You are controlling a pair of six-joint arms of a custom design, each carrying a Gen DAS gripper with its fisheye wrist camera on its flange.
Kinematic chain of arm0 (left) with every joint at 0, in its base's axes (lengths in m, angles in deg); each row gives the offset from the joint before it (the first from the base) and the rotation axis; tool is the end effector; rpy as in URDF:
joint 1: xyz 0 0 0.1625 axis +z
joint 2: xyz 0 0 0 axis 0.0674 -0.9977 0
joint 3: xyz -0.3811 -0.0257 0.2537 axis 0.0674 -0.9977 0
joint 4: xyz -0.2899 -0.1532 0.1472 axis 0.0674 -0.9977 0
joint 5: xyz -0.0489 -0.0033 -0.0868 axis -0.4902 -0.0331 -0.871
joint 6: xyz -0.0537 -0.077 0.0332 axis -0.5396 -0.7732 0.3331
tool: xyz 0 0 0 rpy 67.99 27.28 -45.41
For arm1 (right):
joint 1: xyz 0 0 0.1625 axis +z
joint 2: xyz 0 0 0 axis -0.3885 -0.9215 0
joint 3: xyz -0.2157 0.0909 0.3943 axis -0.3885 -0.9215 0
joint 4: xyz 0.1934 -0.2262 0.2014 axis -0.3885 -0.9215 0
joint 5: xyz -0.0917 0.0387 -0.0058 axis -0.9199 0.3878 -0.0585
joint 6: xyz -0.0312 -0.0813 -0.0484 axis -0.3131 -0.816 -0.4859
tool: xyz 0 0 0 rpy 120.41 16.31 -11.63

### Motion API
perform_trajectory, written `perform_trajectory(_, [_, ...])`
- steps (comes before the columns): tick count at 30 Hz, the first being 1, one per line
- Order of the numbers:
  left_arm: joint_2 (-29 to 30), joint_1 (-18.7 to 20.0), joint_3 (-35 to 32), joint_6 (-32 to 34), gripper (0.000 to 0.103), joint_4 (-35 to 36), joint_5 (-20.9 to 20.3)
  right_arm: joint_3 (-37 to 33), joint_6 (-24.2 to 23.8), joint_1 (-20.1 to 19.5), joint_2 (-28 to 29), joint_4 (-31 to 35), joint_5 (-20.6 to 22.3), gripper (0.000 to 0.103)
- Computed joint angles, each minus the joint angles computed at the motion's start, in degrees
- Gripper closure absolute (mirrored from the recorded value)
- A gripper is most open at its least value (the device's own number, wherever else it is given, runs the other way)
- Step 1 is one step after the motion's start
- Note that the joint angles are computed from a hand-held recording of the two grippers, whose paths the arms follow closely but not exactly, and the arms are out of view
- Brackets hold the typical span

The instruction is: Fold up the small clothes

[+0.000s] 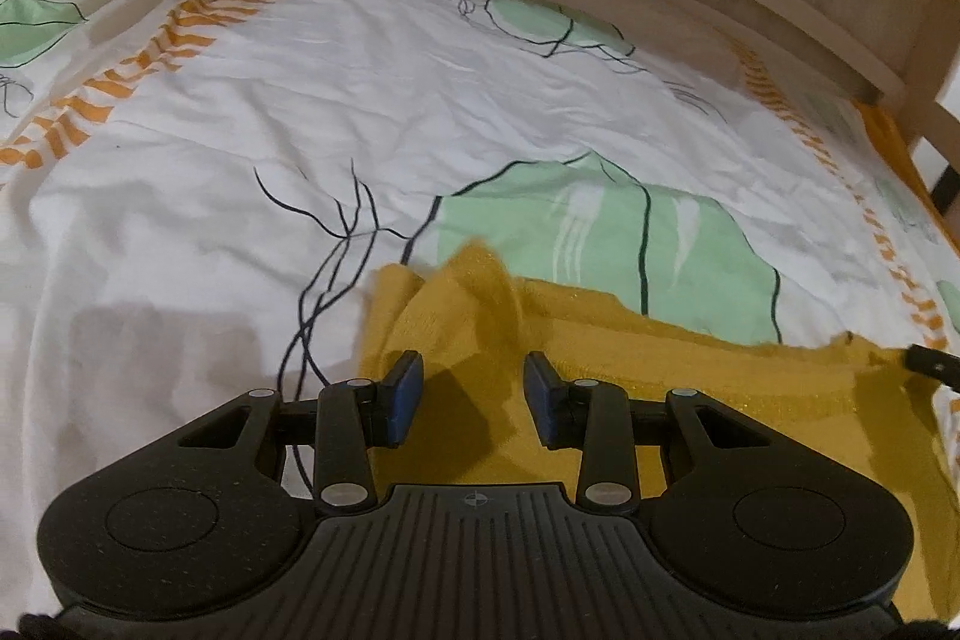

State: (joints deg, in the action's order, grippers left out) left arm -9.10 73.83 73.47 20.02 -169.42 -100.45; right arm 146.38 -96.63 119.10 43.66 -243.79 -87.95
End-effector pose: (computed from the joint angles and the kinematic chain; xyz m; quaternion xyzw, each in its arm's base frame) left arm 0.0266 -0.7524 0.2767 0.0958 0.8903 -0.3610 0.2606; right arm 0.1744 -0.7860 0.0617 0.1729 -0.8683 0.3634 0.2900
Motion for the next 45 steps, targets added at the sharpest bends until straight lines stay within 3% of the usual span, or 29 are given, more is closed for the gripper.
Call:
perform_trajectory(7, [-0.02, 0.24, -0.68, -1.4, 0.067, 1.76, -0.07, 9.37, -5.23, 1.52, -3.21, -5.97, 1.97, 0.045])
perform_trajectory(15, [-0.03, -0.11, -1.38, -2.57, 0.067, 5.67, 1.91, 11.44, -12.15, 3.1, -0.9, -14.82, 1.55, 0.042])
perform_trajectory(20, [-0.09, -0.32, -1.51, -3.07, 0.067, 7.04, 2.64, 8.97, -8.59, 3.08, 0.16, -17.86, 0.07, 0.038])
perform_trajectory(26, [-0.16, -0.48, -1.61, -3.43, 0.067, 8.0, 3.12, 10.8, -7.31, 3.18, -1.43, -10.74, 2.92, 0.037])
perform_trajectory(30, [-0.29, -0.55, -1.69, -3.91, 0.067, 8.7, 3.16, 8.56, -7.04, 3.73, -0.63, -0.84, 3.9, 0.037])
perform_trajectory(34, [-0.38, -0.54, -2.13, -4.53, 0.066, 9.9, 3.15, 1.41, -9.94, 4.45, 3.34, 7.21, 1.99, 0.037])
perform_trajectory(45, [-0.72, -0.87, -2.57, -5.9, 0.066, 12.38, 3.59, -20.3, -3.8, 4.42, 13.06, 19.53, -0.69, 0.031])
